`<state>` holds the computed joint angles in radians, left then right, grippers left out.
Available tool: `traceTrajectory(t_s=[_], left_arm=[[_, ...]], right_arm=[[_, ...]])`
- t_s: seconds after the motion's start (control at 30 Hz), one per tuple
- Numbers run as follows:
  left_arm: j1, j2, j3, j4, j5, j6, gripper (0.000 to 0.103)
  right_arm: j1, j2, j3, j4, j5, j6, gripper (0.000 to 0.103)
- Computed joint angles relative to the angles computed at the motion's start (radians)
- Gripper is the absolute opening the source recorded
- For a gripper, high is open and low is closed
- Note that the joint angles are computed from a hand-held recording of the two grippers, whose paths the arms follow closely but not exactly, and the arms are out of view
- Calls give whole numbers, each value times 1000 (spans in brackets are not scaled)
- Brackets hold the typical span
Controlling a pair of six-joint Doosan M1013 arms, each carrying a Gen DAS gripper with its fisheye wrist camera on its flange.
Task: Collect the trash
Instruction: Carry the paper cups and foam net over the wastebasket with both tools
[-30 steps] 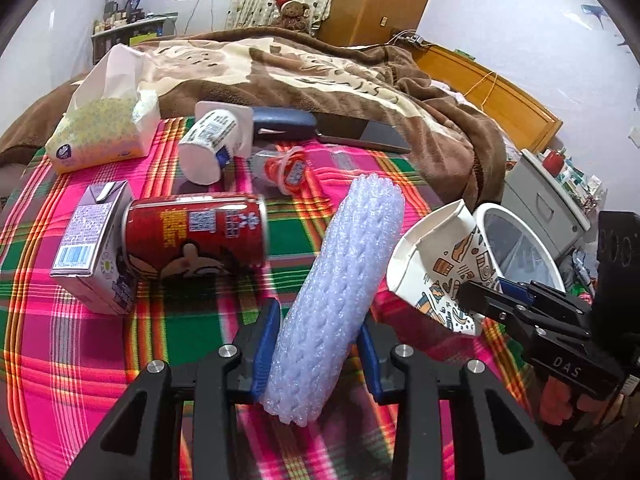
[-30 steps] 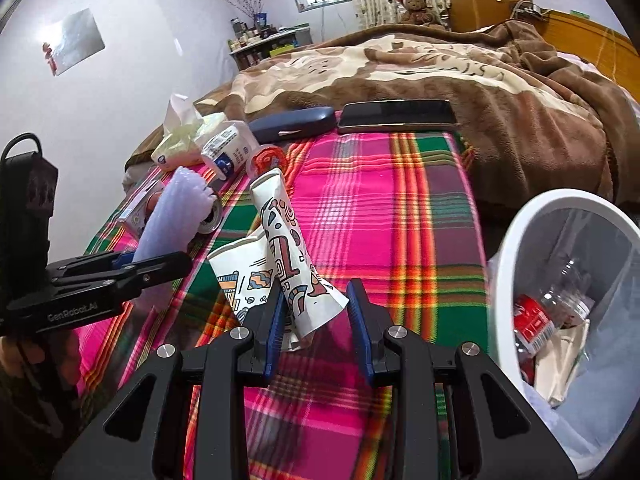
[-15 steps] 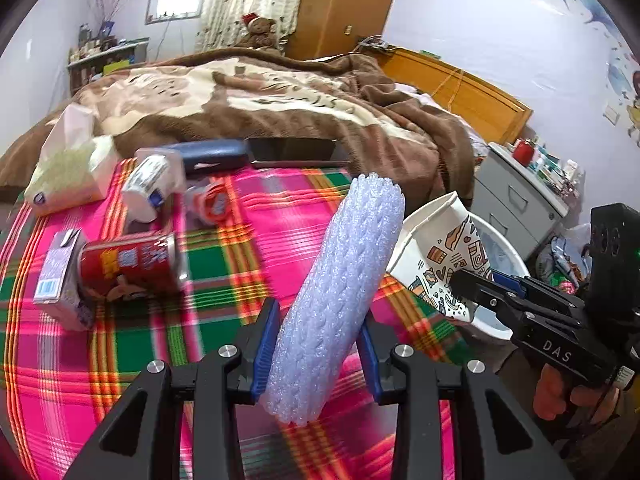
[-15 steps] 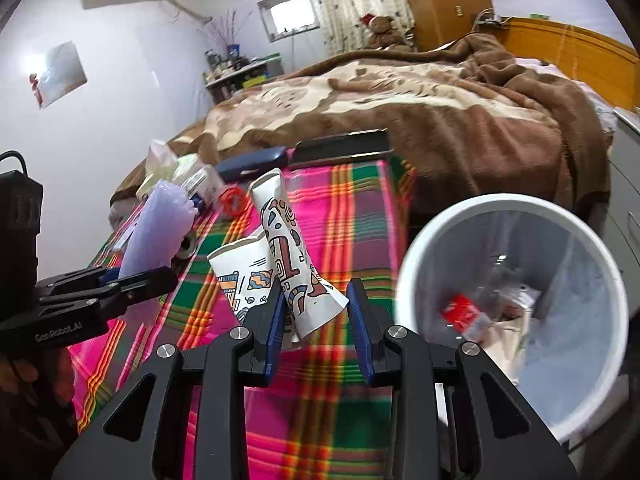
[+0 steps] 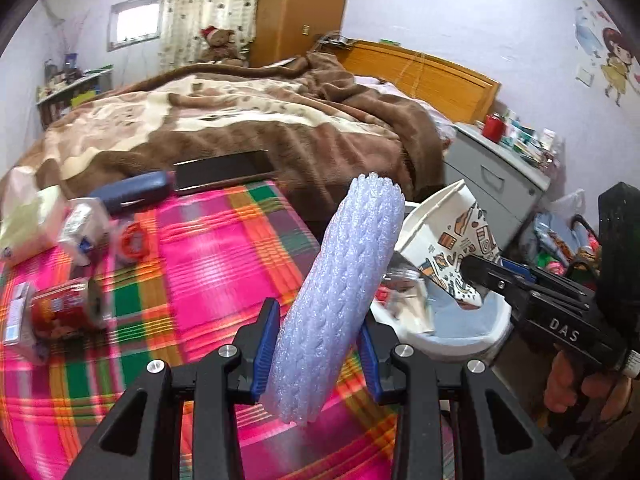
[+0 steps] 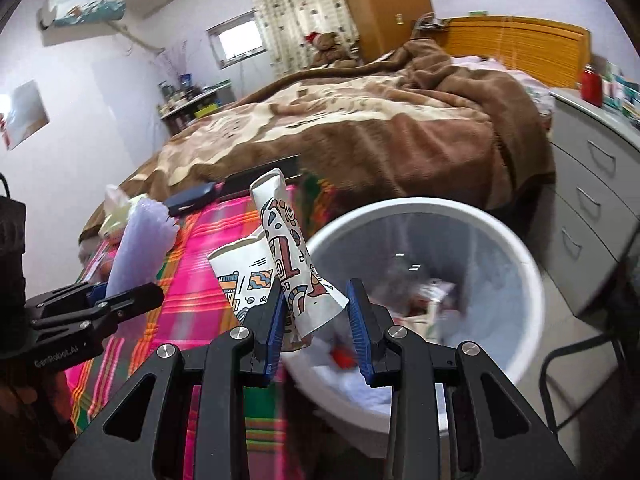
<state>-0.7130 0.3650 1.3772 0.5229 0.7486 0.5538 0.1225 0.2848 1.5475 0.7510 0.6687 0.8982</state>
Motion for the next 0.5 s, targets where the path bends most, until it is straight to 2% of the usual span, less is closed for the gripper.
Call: traceTrajectory(t_s=[0.5], left_arm=[[-2, 132, -168, -197, -4, 194, 38]], right_arm=[[-38, 7, -4, -202, -60, 228, 31]])
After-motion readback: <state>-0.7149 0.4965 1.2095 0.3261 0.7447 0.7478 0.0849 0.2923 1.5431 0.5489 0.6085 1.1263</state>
